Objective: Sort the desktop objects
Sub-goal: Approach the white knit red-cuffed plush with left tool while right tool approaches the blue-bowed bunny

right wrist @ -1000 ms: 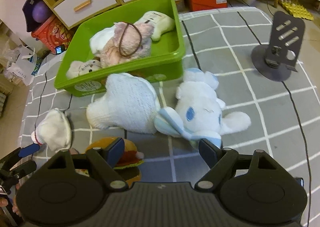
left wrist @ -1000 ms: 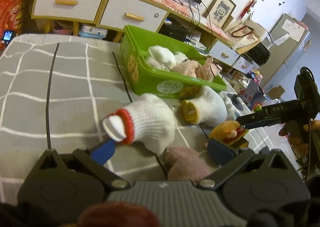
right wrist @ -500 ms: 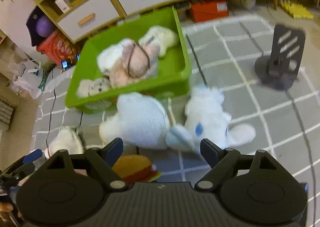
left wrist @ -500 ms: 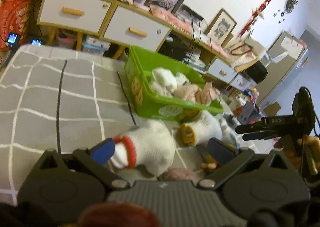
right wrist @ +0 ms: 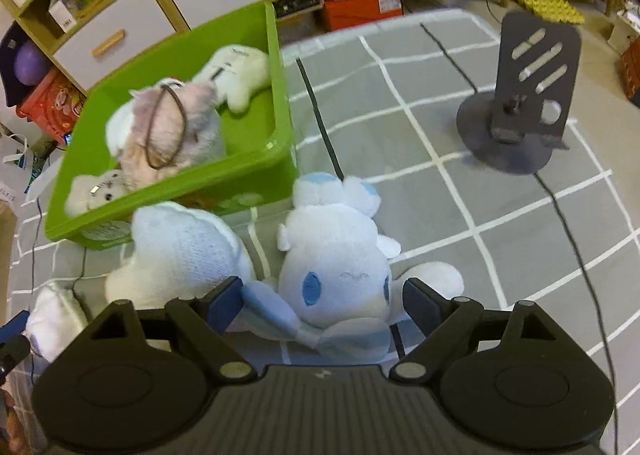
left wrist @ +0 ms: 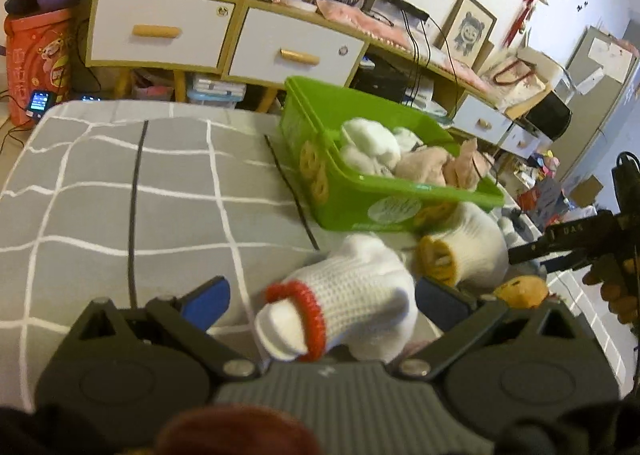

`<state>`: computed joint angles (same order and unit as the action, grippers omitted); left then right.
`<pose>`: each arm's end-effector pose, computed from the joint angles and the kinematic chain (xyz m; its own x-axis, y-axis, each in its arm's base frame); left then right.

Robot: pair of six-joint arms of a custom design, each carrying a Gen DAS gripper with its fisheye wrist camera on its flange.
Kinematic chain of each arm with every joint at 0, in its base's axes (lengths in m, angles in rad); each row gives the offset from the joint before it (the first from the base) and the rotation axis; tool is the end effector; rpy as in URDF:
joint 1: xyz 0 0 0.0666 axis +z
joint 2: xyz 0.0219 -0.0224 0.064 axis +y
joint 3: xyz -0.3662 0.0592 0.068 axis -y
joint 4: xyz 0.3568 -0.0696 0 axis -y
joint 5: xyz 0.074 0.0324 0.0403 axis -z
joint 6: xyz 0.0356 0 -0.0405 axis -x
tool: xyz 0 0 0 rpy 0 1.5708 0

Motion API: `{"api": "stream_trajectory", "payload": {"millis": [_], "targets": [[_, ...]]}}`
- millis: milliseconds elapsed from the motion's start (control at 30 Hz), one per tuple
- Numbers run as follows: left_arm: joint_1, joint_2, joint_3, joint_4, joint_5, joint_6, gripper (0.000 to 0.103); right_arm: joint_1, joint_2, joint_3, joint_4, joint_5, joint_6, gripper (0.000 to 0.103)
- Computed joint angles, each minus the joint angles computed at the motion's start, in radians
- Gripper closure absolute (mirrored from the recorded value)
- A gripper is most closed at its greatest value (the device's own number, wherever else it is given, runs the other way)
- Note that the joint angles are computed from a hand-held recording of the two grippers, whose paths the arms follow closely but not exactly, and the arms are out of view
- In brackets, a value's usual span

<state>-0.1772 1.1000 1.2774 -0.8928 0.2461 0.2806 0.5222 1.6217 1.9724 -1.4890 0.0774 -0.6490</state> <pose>0.3423 -0.0705 0.4794 -0.7179 -0.1443 -0.6811 0.1594 0.9182 -0.3626 0.4256 0.2413 0.5160 -0.9105 0.1713 -0.3763 0.1018 0.9750 0.1974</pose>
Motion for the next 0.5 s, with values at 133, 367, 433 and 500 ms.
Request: {"api": "stream_trajectory", "payload": {"millis": [133, 367, 433, 500], "targets": [[-0.005, 0.004, -0.015, 0.009, 0.007, -0.012, 0.002, -0.007, 0.006, -0.018, 0.014, 0.0, -0.008, 0.016], [-0.02, 0.004, -0.037, 0.041, 0.046, -0.007, 0.01, 0.026, 0.025, -0.011, 0.016, 0.075, 0.033, 0.013], [-0.028, 0.0, -0.045, 0.052, 0.037, -0.008, 0.01, 0.037, 0.028, -0.009, 0.013, 0.101, 0.046, 0.013], [-0.031, -0.002, -0.046, 0.055, 0.033, -0.009, 0.011, 0.043, 0.03, -0.008, 0.012, 0.117, 0.058, 0.014]]}}
